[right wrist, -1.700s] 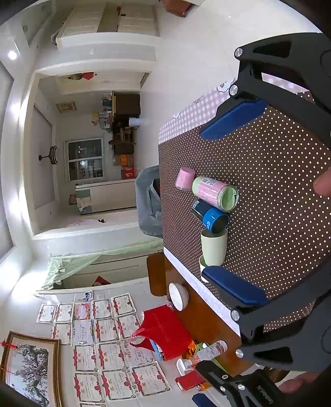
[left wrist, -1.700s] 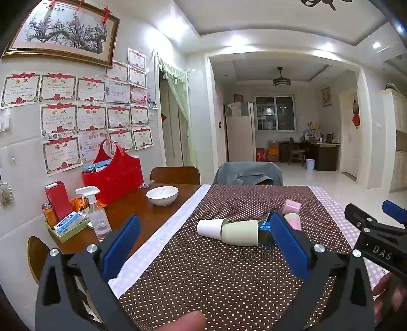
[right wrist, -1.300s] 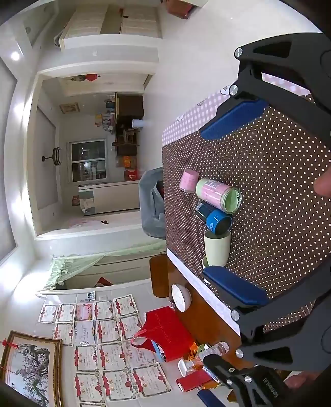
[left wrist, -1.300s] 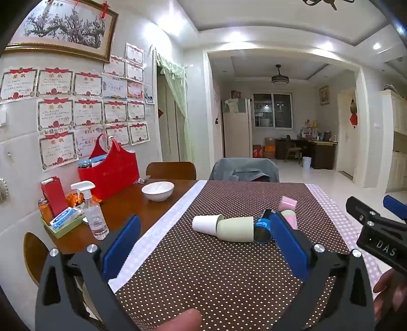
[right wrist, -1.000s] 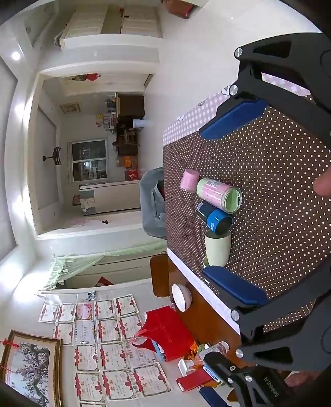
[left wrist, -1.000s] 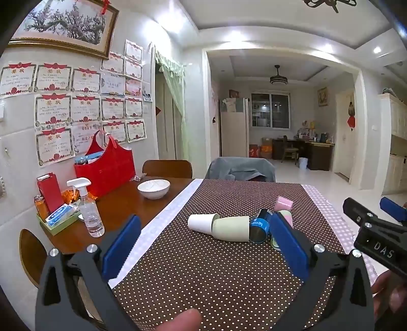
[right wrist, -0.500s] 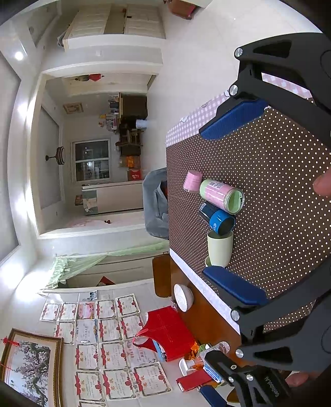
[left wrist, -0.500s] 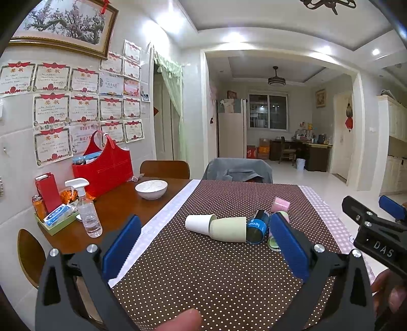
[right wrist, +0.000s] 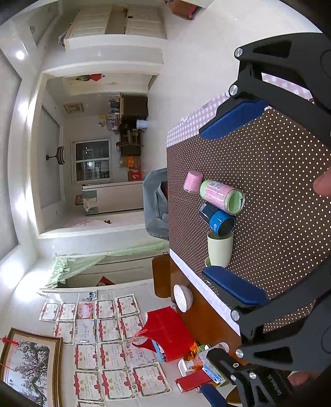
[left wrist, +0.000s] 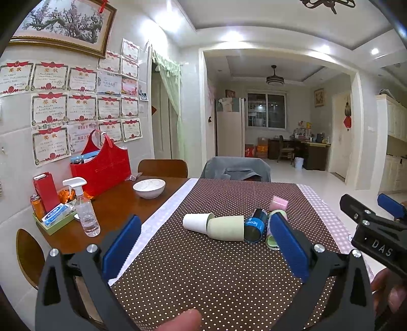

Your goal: Flip cup upside down

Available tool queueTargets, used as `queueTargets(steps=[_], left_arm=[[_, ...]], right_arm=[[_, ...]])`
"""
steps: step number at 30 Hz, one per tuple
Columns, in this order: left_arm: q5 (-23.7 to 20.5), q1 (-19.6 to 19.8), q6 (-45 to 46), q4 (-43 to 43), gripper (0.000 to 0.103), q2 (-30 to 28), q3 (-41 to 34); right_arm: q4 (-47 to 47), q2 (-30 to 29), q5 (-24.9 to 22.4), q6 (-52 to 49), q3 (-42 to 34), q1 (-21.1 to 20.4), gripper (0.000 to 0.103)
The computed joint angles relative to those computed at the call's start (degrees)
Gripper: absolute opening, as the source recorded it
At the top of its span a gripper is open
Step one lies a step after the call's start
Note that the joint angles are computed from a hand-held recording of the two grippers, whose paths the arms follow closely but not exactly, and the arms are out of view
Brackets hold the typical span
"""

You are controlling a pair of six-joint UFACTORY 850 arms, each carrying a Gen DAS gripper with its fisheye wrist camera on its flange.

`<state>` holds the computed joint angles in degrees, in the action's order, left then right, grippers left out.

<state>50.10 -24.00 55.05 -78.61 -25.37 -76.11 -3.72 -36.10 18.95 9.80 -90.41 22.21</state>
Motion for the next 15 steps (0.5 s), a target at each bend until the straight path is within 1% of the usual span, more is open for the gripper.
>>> queueTargets(steps=[6,15], left_arm=[[-0.72,0.27,0.25,0.14,0.099,-0.24,-0.27],[-1.51,0.74,0.51,0.15,0.099,-1.01,-1.11]], right_arm=[[-0.47,-0.25,0.08,0.19,-0.52,-0.31,0.097],[-0.23,-2.05,-1.67,-0.63,-3.21,-0.32,0.097]])
